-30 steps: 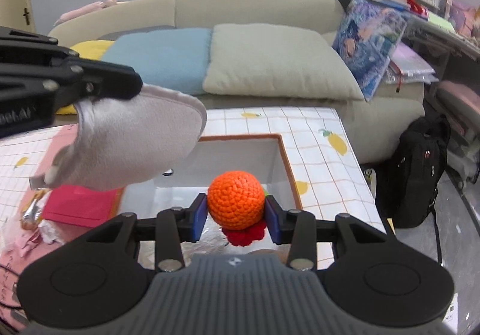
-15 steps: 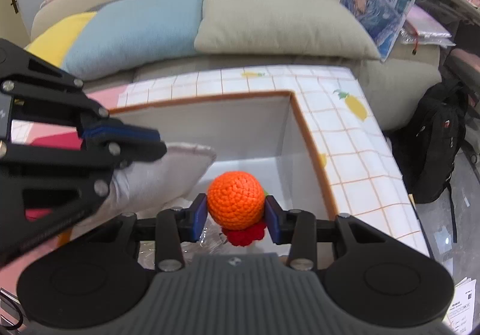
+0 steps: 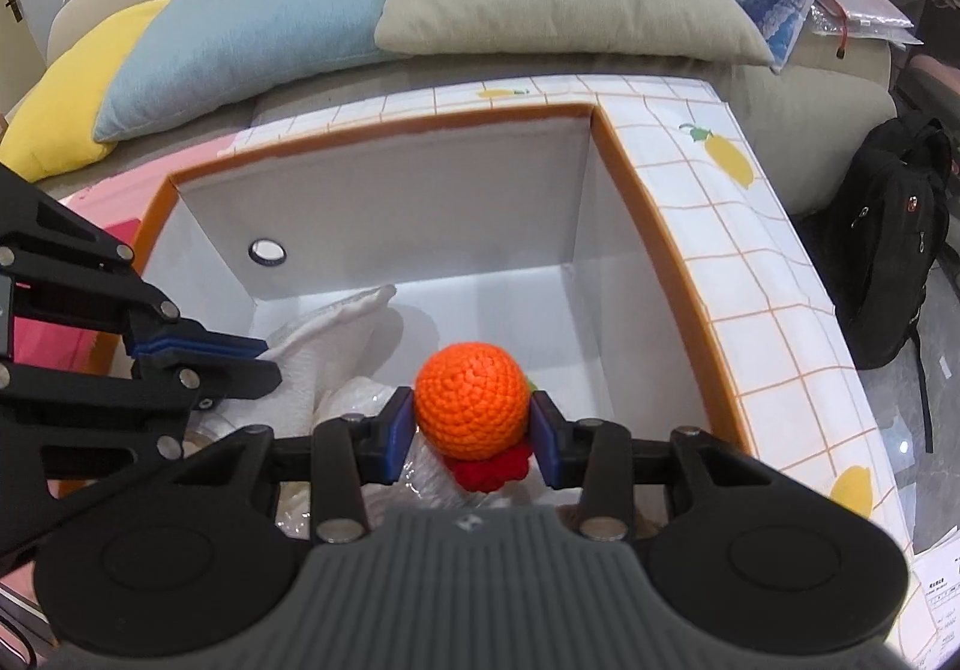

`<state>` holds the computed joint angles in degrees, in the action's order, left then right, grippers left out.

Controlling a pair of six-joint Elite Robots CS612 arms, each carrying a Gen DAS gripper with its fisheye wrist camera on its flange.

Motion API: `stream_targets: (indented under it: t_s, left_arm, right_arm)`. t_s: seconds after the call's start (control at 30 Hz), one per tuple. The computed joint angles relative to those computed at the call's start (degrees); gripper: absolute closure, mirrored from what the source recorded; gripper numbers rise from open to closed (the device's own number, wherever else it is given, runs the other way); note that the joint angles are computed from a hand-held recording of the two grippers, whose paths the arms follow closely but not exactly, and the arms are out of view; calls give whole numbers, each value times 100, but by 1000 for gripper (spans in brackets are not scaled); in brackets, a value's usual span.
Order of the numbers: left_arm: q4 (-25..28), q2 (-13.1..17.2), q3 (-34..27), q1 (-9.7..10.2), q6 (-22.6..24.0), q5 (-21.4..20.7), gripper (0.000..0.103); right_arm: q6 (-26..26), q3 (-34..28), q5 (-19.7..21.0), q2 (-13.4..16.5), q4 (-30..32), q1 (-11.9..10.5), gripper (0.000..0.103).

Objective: Organize soft objects
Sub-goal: 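Lower ball and towel into the white box and open both grippers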

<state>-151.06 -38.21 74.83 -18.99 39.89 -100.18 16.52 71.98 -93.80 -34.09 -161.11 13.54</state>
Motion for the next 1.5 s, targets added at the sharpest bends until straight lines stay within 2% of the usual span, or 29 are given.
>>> stream_targets:
  t_s: [0.3,0.4,0.47,0.5,0.57,0.67,0.77,0.93,1.07,1.2,1.5]
  left_arm:
    - [138,77,-93,1,-338,59,98]
    - [47,77,-69,-12,-428,149,87]
    - [71,73,-92,-1,-545,122,71]
    - [94,67,-106,16,-581,30,67]
    - [109,47,-118,53,-734,-155,47]
    - [-67,24,-75,104,-1003,-340,40]
    - [-146,-14,-35,132,-1188,-416,39]
    - [-368,-102,106,150,-1213,-473,39]
    - [-468,-175,201,167,-1350,-489,39]
    - [-589,-258,311,193,-1400,-536,39]
    - [-1197,-504,716,305,-1763,-711,39]
  right_arm:
    - [312,-19,319,50,17,-84,63]
    - [501,-20,444,56,48,-119,63]
    - [476,-31,459,63,54,-115,63]
    - [452,-31,466,65,48,-113,63]
    - [418,-44,512,74,51,-113,63]
    - [432,-29,548,69,45,-121,62]
    - [387,-27,532,64,49,-115,61]
    - [348,-2,497,55,-25,-99,56]
    - [379,65,430,29,-201,-91,44]
    - [411,169,417,-18,-457,-82,39]
    - [391,363,33,-191,-783,57,37]
